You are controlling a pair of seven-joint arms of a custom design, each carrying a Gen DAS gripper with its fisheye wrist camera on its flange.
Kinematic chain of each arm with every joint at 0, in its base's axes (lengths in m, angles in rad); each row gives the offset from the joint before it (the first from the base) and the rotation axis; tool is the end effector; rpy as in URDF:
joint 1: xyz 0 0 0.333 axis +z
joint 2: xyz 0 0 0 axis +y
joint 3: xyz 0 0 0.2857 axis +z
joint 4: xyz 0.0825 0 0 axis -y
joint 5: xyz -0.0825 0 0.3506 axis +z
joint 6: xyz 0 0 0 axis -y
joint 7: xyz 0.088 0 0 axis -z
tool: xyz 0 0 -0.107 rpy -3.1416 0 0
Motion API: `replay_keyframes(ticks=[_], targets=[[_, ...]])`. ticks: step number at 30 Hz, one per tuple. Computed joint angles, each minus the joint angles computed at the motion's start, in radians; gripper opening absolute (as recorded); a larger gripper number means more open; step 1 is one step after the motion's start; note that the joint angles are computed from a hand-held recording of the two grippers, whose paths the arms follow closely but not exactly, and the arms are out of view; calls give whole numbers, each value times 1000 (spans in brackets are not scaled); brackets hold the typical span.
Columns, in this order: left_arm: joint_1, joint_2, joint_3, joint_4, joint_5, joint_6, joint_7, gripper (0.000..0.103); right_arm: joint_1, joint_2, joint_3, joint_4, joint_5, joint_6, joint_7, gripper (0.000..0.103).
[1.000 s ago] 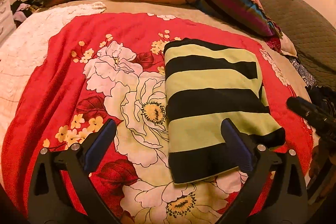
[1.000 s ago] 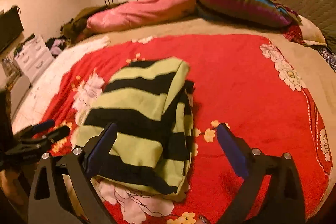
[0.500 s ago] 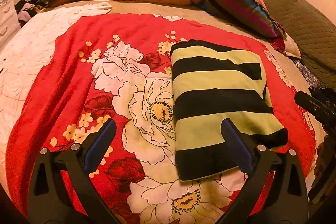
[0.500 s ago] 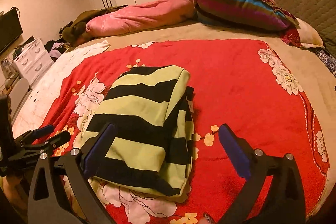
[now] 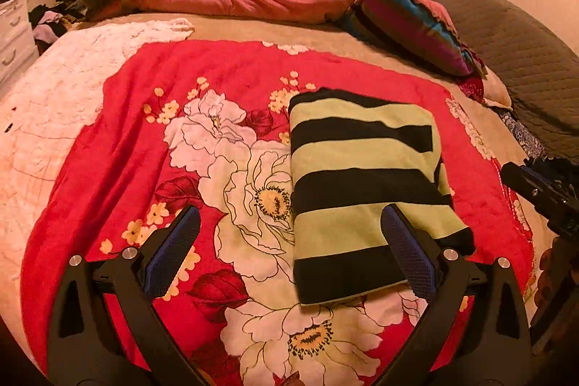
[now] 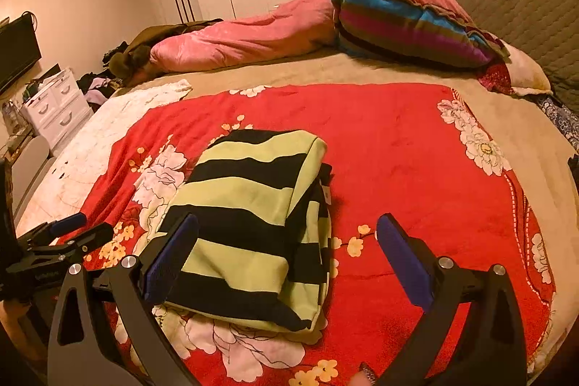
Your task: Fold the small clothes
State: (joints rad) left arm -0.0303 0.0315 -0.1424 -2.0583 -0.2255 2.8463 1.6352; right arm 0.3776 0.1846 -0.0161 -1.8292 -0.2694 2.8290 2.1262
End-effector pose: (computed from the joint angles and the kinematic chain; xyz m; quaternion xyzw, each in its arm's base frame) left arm 0.5672 -0.0861 0.4952 -0.6408 0.6705 -0.3213 0.1912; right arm 0.5778 0.2337 0.5119 -0.6564 0.6378 -0.2112 0.3430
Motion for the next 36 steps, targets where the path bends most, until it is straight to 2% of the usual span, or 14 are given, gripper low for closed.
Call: replay_keyframes(ticks=[4,9,19,26,33,36], targets=[[-4,-39,5,-25,-7,8,3,94,13,-33,-10,-24,-61,-1,46,98],[-21,-89,22,-60,-11,18,5,94,7,-80,6,-60,-129,8,93,99],[-65,-209,70,-160,28,22,-20,94,-33,-177,70,-141,-231,10,180,99],[-105,-306,106,-262,46,24,-7,94,-71,-251,120,-221,-235,0,192,99],[-138,-380,145,-346,35,-20,3,94,-98,-325,173,-321,-178,-29,196,99],[-147,-407,153,-378,35,-33,6,94,-108,-348,203,-352,-194,-56,215,99]])
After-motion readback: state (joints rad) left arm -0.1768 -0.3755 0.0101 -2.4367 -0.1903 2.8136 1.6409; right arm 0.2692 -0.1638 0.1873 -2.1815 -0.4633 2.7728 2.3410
